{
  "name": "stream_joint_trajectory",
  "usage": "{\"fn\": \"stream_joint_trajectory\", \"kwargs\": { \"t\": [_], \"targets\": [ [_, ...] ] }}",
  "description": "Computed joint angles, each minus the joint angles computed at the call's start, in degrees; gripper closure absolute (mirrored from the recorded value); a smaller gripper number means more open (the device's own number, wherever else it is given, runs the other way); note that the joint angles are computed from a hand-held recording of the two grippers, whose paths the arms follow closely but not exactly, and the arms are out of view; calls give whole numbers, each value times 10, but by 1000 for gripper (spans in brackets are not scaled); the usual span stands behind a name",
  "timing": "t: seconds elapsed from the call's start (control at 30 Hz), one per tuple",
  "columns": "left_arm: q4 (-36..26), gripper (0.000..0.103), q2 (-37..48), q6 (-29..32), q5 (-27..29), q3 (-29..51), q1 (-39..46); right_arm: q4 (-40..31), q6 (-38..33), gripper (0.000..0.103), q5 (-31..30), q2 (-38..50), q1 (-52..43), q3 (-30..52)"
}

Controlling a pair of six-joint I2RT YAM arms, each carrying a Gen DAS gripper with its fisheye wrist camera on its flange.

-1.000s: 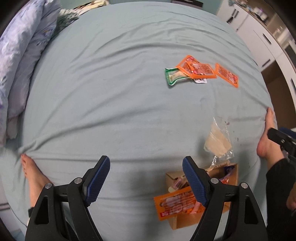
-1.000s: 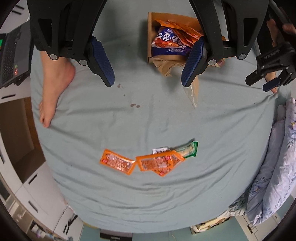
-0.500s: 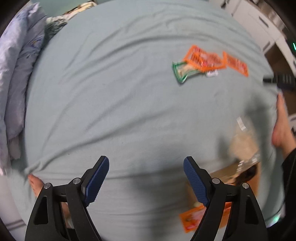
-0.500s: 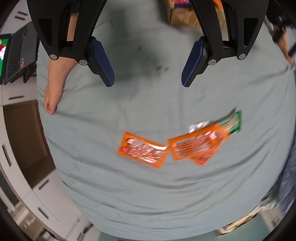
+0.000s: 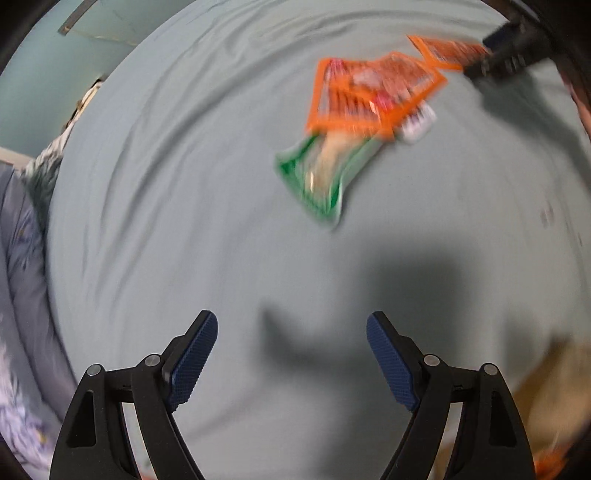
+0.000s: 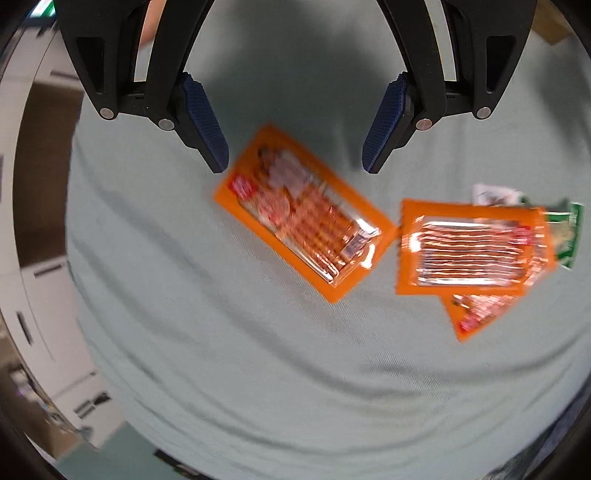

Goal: Organize snacks
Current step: 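Grasp an orange packet with the right gripper while the left gripper grasps the green-and-white packet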

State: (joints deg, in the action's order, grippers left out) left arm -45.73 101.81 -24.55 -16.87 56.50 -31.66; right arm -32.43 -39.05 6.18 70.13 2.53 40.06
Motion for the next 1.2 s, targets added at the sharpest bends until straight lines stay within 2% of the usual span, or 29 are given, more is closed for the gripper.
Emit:
{"fn": "stream_joint_trajectory", "kwargs": {
  "t": [0.07,0.13,0.2,0.27,0.3,0.33,0.4,0.43,0.53,0.57,0.6,0.63,0.67,0.7,0.73,0.87,0.97,1.2],
  "targets": [
    [16,19,49,24,-6,45,17,42,-12,28,7,44,14,2],
    [41,19,95,66,-22,96,25,62,-19,25,-37,69,7,17],
    [57,18,132,108,-49,140,23,45,-11,25,-76,108,-5,50],
    [58,10,185,146,-70,196,21,18,-6,24,-110,133,-23,77],
    [56,9,211,159,-77,225,20,3,-8,28,-127,140,-34,88],
    [54,7,228,165,-76,244,20,-12,-17,44,-146,139,-48,95],
    [50,0,255,167,-78,280,21,-45,-37,63,-179,138,-82,112],
    [47,0,262,163,-69,293,24,-71,-44,68,-195,142,-101,125],
    [32,1,271,113,-18,307,45,-141,-77,69,-240,158,-155,155],
    [33,18,265,94,16,301,57,-151,-86,69,-248,157,-165,158],
    [48,34,247,85,82,279,76,-165,-97,69,-262,161,-178,168],
    [61,51,234,77,111,264,82,-184,-108,69,-275,160,-190,175],
    [69,62,223,71,118,253,82,-211,-123,69,-293,165,-207,189],
    [70,66,215,69,122,244,77,-230,-136,69,-304,166,-220,197],
    [68,75,211,69,121,240,72,-250,-151,69,-315,167,-234,205],
    [43,78,162,31,130,190,59,-300,-202,69,-327,158,-271,216],
    [12,79,107,-6,110,149,39,-330,-200,69,-328,151,-272,222],
    [-159,79,-145,-156,110,51,-49,-514,-292,69,-327,83,-345,278]
  ]
}}
